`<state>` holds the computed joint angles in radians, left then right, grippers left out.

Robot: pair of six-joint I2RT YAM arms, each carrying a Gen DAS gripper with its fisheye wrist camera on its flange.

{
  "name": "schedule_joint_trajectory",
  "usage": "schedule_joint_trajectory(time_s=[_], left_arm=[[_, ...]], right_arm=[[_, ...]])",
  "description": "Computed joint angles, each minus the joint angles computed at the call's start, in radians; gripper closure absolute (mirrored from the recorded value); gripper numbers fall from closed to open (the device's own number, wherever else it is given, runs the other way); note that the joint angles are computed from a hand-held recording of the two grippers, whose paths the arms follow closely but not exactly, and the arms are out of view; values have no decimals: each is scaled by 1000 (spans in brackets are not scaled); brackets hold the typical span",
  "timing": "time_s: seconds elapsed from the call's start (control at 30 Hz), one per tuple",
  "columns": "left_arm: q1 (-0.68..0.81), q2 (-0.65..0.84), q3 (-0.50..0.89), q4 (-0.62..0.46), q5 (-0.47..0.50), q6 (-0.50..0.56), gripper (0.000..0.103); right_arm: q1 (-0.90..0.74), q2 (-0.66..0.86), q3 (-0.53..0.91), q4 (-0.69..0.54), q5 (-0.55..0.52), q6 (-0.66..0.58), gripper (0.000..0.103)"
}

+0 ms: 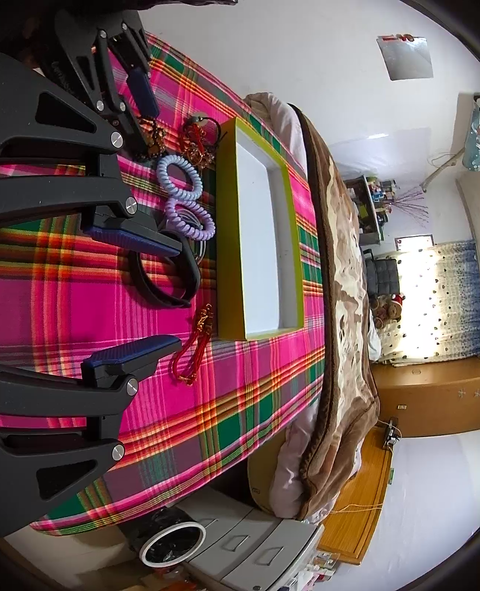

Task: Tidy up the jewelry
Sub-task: 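Grasp the amber-charm beaded bracelet with the left tool while the right tool grasps the black wristband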

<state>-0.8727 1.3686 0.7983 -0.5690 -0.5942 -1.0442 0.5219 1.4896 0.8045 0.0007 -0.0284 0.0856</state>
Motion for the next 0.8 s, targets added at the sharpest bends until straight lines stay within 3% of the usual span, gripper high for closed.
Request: schedule_joint_trajectory(time_s=[0.03, 0.13, 0.2, 0.63, 0.7, 0.73, 0.8], left_arm=[[-3, 1, 0, 4, -1, 1, 76], [-9, -5, -7, 11, 0, 8, 91], [-10, -28, -21, 15, 1, 11, 94], [-16, -123, -58, -14, -34, -2, 95], [-13, -132, -64, -14, -33, -2, 95], [-12, -137, -69, -15, -32, -4, 95], [-11, -147, -78, -11, -30, -3, 95]], right_arm=[[-2, 12, 6, -1, -1, 0, 58], [-10, 52, 28, -7, -12, -5, 58], [-18, 80, 46, -14, -16, -7, 58], [-72, 227, 164, -67, -150, -26, 58], [-71, 236, 175, -72, -167, -28, 69], [-72, 248, 189, -87, -182, -28, 81], [-69, 250, 191, -87, -180, -24, 82]])
